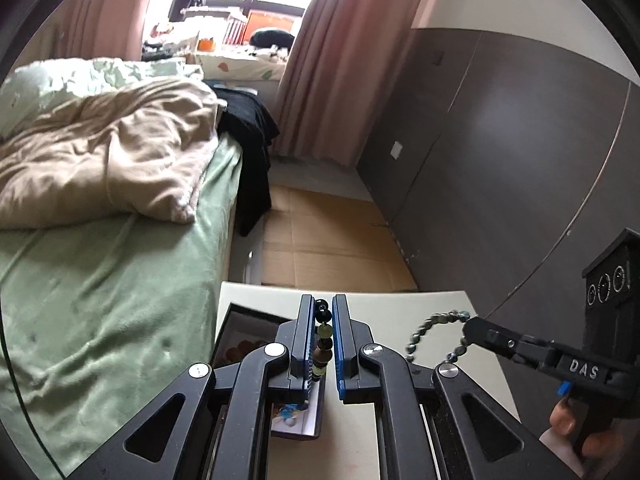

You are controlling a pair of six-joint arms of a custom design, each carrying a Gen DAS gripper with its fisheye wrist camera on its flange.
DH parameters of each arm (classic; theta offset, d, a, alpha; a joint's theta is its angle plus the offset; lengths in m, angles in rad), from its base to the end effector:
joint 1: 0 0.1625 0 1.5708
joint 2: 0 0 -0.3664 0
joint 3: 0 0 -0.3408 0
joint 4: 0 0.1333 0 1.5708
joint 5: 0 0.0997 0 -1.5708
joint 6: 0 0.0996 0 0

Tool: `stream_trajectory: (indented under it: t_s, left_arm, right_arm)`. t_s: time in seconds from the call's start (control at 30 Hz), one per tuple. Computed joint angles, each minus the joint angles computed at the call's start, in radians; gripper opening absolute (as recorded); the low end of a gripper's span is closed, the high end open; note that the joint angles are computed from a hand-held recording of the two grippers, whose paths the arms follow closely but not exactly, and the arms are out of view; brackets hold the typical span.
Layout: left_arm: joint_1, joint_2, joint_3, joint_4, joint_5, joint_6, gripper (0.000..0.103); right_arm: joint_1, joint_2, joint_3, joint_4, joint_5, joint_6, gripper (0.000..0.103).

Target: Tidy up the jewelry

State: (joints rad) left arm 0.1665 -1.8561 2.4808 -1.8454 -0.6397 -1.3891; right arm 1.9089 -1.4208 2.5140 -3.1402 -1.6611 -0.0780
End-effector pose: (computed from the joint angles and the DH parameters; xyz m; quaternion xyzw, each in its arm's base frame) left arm -0.2078 -0.2511 0.2247 0.0849 0.8793 -0.4084 0.2298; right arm 0.2319 -0.2847 0.1797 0.1901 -0.9521 0.2393 0.0129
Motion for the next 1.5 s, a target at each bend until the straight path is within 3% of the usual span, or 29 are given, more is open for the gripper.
stream_trajectory:
  t_s: [0.07, 0.1, 0.2, 0.23, 0.5, 0.63, 0.73, 0.8, 0.87, 0.93, 1.17, 1.23, 1.3, 1.4, 1.5]
  left_arm:
    - [0.028, 0.005, -0.015, 0.026, -0.025, -0.010, 0.011]
    - [0.038, -0.001, -0.012, 0.018, -0.030, -0.007, 0.019]
    - [0.040, -0.045, -0.009, 0.075, -0.019, -0.060, 0.079]
    - [0.027, -0.075, -0.002, 0.101, -0.005, -0.086, 0.083]
    - [0.028, -0.192, -0.021, 0.278, 0.013, -0.203, 0.083]
    - [0.028, -0.238, -0.027, 0.349, 0.027, -0.259, 0.083]
    - [0.032, -0.260, -0.034, 0.402, 0.031, -0.301, 0.083]
    - [0.038, -0.270, -0.039, 0.428, 0.031, -0.323, 0.083]
    - [0.037, -0.272, -0.041, 0.442, 0.027, -0.335, 0.083]
    - [0.033, -0.254, -0.047, 0.448, 0.021, -0.335, 0.083]
    - [0.007, -0.188, -0.034, 0.367, -0.002, -0.280, 0.085]
    - [-0.001, -0.169, -0.025, 0.327, -0.017, -0.255, 0.096]
    - [-0.011, -0.147, -0.023, 0.307, -0.028, -0.240, 0.098]
    - [-0.040, -0.111, -0.023, 0.306, -0.038, -0.240, 0.101]
    - [-0.067, -0.082, -0.021, 0.296, -0.053, -0.242, 0.103]
  right_arm:
    - [0.008, 0.034, -0.005, -0.018, 0.011, 0.003, 0.010]
    - [0.010, 0.052, -0.008, -0.027, 0.020, 0.005, 0.010]
    - [0.019, 0.095, -0.012, -0.065, 0.036, 0.010, 0.010]
    - [0.021, 0.108, -0.015, -0.075, 0.041, 0.011, 0.010]
    - [0.046, 0.234, -0.050, -0.136, 0.086, 0.023, 0.010]
    - [0.032, 0.300, -0.071, -0.150, 0.164, 0.051, 0.010]
    - [0.025, 0.340, -0.100, -0.090, 0.191, 0.078, 0.014]
    - [0.027, 0.345, -0.114, -0.046, 0.164, 0.097, 0.028]
    - [0.026, 0.327, -0.104, -0.052, 0.119, 0.120, 0.054]
    - [0.022, 0.292, -0.081, -0.076, 0.080, 0.121, 0.065]
    - [0.065, 0.148, -0.057, 0.045, -0.145, 0.119, 0.070]
    - [0.073, 0.117, -0.057, 0.090, -0.183, 0.109, 0.070]
    - [0.083, 0.077, -0.047, 0.115, -0.220, 0.095, 0.071]
    - [0.093, 0.021, -0.021, 0.115, -0.254, 0.083, 0.092]
    - [0.099, -0.028, -0.004, 0.135, -0.281, 0.085, 0.095]
